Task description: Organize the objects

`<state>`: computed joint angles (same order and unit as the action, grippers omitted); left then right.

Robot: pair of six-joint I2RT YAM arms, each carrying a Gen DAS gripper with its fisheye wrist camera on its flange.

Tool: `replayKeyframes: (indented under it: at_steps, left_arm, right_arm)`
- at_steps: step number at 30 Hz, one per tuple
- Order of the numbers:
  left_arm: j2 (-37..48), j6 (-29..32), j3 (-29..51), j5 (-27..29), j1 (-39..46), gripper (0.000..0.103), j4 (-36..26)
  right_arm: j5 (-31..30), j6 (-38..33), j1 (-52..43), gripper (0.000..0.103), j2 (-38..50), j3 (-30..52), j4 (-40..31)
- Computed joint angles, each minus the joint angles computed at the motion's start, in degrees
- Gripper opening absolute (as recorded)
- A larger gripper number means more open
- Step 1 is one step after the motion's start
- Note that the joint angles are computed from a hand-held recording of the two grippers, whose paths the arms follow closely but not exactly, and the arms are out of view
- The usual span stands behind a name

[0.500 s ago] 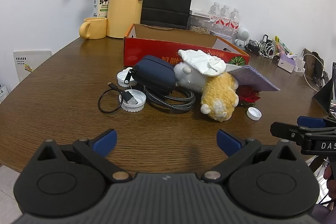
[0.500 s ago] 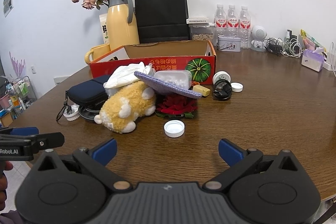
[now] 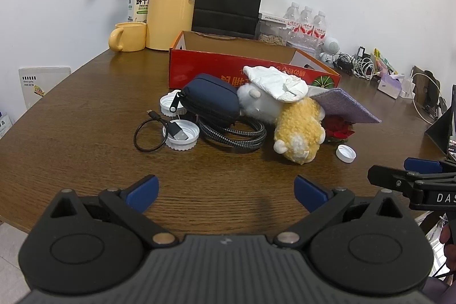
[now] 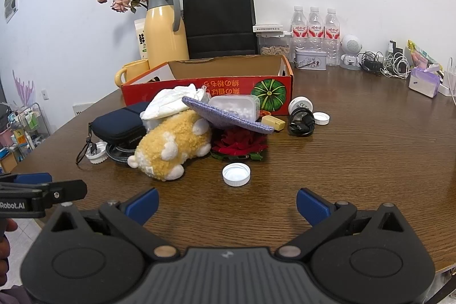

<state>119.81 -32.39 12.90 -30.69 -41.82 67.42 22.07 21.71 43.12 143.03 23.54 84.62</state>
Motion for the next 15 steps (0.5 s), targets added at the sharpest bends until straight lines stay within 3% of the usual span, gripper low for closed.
replayKeyframes:
  at_steps: [15]
  left_arm:
    - [0.3,0.3,-0.2,0.4,0.2,0.103,0.7]
  right_arm:
    - [0.1,0.1,0.1,0.103,0.0,0.0,-0.2]
